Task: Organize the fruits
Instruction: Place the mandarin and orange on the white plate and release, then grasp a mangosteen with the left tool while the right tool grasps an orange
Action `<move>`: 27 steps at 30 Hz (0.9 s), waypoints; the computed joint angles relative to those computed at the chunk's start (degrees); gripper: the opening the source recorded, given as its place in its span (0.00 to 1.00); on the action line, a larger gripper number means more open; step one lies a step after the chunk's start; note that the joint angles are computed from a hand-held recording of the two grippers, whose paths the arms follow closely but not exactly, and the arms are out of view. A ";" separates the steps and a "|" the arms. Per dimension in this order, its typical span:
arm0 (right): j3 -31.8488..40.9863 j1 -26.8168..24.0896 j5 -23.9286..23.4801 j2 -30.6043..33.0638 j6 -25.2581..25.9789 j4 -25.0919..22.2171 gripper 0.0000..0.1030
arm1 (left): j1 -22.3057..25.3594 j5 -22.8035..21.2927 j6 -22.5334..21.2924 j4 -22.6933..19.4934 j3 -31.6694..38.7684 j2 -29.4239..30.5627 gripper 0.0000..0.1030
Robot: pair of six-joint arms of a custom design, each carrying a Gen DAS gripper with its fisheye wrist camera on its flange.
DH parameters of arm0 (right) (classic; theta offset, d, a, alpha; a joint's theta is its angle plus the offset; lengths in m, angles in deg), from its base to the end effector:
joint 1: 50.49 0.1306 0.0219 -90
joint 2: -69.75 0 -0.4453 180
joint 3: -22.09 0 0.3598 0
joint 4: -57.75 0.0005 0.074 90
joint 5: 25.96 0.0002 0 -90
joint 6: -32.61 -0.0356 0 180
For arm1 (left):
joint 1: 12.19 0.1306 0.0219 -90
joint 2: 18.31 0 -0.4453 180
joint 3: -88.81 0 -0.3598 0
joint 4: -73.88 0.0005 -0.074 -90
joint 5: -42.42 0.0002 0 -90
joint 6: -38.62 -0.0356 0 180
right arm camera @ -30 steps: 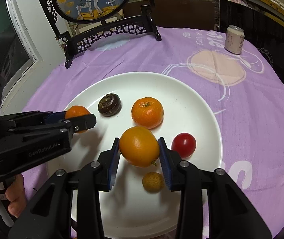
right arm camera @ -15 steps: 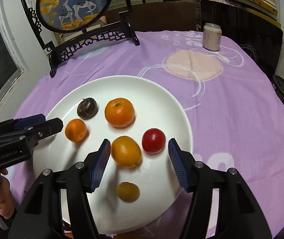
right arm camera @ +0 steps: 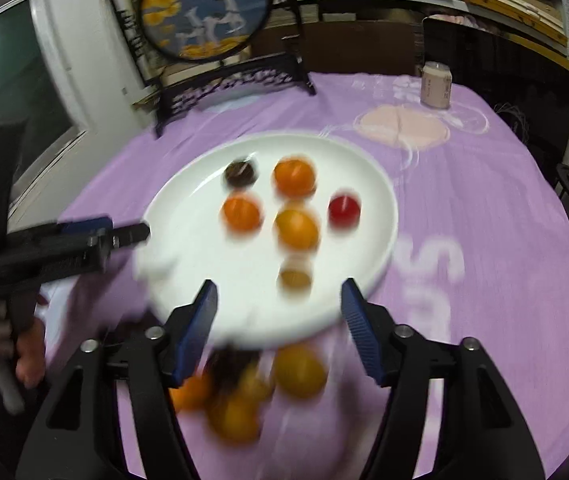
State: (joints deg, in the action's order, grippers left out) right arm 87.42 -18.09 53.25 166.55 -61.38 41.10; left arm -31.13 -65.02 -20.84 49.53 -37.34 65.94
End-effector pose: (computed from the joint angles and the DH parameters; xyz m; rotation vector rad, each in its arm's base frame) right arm 0.3801 0.2485 0.3037 -0.6885 2.3584 0.5136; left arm 0.3341 -0.1039 0.3033 -0.3680 2.4365 0.0156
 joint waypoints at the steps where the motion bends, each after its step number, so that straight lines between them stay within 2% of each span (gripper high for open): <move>1: -2.18 0.37 -0.24 -1.91 0.14 -0.10 0.65 | -0.73 -1.07 0.37 -0.32 -1.35 -1.51 0.74; 4: -6.28 2.18 0.58 -4.86 0.92 -0.31 0.74 | -3.04 -3.11 2.08 -1.73 -6.01 -6.17 0.76; 8: -8.25 3.94 0.55 -4.33 0.12 -1.30 0.74 | -4.35 -2.67 4.05 -4.01 -9.90 -9.28 0.76; 11: -8.45 4.38 1.12 -2.66 -0.99 0.30 0.73 | -5.18 -2.49 4.92 -4.43 -11.51 -10.35 0.76; 12: -8.67 4.39 1.20 -2.41 -1.08 0.85 0.71 | -5.42 -2.53 5.23 -4.67 -11.95 -10.92 0.76; 14: -7.94 4.51 1.17 -0.94 -1.28 0.68 0.55 | -5.84 -2.65 5.50 -4.85 -12.55 -11.95 0.76; 17: -7.16 4.57 0.47 0.60 -1.29 1.57 0.47 | -5.93 -2.19 5.48 -5.04 -12.93 -12.78 0.76; 18: -6.90 4.69 0.68 0.95 -1.14 1.81 0.35 | -6.10 -2.26 5.56 -5.23 -12.92 -12.77 0.76; 23: -7.19 4.71 0.53 -0.13 -1.95 0.90 0.34 | -7.62 -1.10 6.12 -5.63 -12.39 -12.44 0.76; 25: -8.13 4.31 0.13 -1.56 -2.29 0.85 0.34 | -10.18 0.63 5.58 -4.67 -11.89 -12.21 0.76; 27: -8.99 3.45 -0.29 -2.71 -2.84 0.91 0.35 | -13.32 0.26 5.27 -4.16 -11.02 -10.79 0.76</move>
